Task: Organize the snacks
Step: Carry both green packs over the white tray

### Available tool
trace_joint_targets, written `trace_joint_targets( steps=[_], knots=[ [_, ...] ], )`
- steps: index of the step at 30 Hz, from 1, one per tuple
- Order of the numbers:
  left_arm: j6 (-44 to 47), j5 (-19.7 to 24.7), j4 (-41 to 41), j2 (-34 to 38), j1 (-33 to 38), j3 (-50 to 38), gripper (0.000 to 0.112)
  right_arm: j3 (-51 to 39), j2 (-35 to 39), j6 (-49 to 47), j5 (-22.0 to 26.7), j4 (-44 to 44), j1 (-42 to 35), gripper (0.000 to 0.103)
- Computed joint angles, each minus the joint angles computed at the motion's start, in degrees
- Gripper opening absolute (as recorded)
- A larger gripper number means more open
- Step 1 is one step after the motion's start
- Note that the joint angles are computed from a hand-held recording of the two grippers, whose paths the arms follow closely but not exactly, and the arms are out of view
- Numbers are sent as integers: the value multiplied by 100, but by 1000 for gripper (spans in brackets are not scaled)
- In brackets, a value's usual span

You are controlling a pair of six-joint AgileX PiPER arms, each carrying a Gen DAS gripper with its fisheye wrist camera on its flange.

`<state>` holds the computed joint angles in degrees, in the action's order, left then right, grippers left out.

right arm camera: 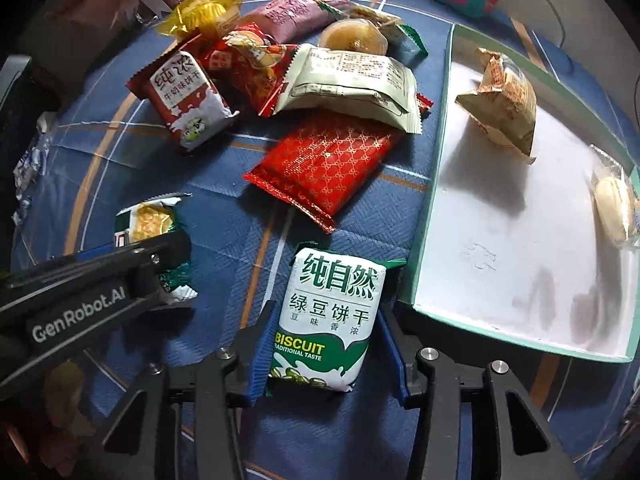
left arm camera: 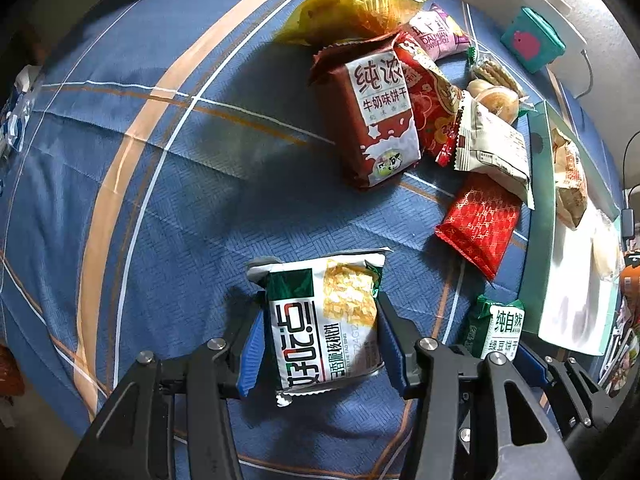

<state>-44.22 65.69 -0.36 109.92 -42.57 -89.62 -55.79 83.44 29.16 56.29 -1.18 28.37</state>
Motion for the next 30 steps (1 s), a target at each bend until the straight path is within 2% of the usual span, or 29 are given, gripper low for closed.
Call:
trace_joint_targets(
  steps=[8,21,30],
  knots=[
    [-149,162,234,233,-149,-300,52,-102,119,252,20,-260,169,43],
    [-806,-9,1000,-221,-296,-382,51,-272,-404,-437,-27,224,-488,43],
    [-1220,349,1684,-188,-463,-1038,51,-478,-780,-634,-101,370,-891,43]
  ],
)
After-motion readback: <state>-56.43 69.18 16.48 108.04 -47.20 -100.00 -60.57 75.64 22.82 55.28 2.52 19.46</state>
